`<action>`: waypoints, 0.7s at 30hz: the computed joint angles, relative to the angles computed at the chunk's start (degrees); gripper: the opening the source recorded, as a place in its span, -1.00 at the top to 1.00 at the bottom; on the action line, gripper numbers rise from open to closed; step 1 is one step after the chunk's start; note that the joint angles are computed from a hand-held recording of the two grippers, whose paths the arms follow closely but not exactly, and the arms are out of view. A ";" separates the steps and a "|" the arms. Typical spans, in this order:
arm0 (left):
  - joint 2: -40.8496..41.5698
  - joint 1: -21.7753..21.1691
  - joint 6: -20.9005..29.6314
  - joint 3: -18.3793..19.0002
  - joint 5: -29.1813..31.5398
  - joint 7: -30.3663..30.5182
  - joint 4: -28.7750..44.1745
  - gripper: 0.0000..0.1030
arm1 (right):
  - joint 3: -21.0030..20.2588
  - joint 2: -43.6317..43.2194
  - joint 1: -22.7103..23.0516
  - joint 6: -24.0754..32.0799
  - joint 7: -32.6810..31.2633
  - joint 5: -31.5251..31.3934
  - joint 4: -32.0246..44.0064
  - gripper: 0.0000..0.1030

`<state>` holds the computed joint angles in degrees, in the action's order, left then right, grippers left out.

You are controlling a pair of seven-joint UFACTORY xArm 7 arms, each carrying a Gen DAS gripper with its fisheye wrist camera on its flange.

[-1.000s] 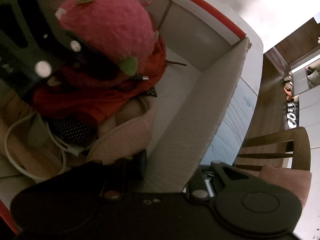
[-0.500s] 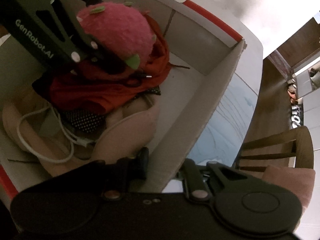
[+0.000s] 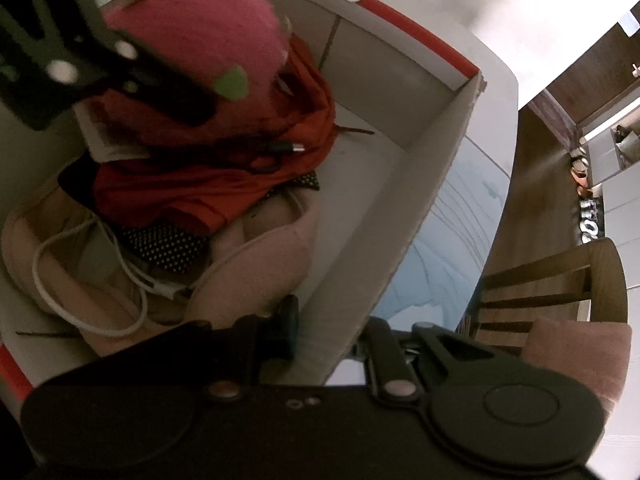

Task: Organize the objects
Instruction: 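Carry the pink apple plush with the left tool into the box, then open the left tool to drop the apple onto the red cloth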

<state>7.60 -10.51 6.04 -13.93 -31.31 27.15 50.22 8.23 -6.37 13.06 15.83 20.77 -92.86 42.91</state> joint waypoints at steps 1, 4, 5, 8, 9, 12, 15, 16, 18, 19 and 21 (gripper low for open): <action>-0.57 0.78 -0.03 -0.95 -2.19 1.71 -0.28 -0.65 | 0.05 -0.03 0.04 0.09 0.43 -0.42 -0.05 0.76; -2.49 1.56 0.56 -2.00 -9.67 7.49 -0.93 -0.66 | -0.10 0.19 -0.04 0.06 -0.34 -0.04 0.34 0.76; -3.23 1.18 0.54 -1.71 -11.59 8.86 -1.25 -0.66 | -0.20 0.58 -0.13 0.02 -0.59 0.06 0.77 0.76; -5.44 -0.03 1.34 -0.63 -18.57 13.98 -1.78 -0.66 | -0.12 0.13 -0.06 0.29 -0.37 -0.21 0.34 0.76; -6.16 -0.68 1.30 0.02 -19.28 14.32 -2.08 -0.66 | -0.12 0.15 -0.06 0.39 -0.44 -0.11 0.37 0.75; -8.50 -2.68 1.49 2.06 -22.44 16.66 -3.05 -0.66 | 0.18 -0.28 0.23 0.92 0.32 -0.20 -0.29 0.75; -11.70 -4.85 1.34 4.50 -26.09 19.82 -4.90 -0.66 | 0.23 -0.51 0.30 1.15 0.20 0.11 -0.54 0.76; -12.82 -5.41 1.10 5.32 -26.11 19.92 -5.75 -0.66 | 0.19 -0.35 0.25 1.06 0.20 0.06 -0.37 0.76; -15.49 -6.53 0.82 7.35 -26.84 20.75 -7.80 -0.66 | 0.20 -0.47 0.24 1.09 0.91 -0.26 -0.46 0.76; -16.46 -7.06 0.79 8.50 -27.27 21.14 -8.52 -0.66 | 0.15 -0.49 0.23 0.98 0.55 0.17 -0.47 0.76; -19.06 -7.48 0.13 10.36 -26.63 20.04 -10.80 -0.66 | 0.30 -0.94 0.33 1.16 -0.58 1.68 -0.86 0.77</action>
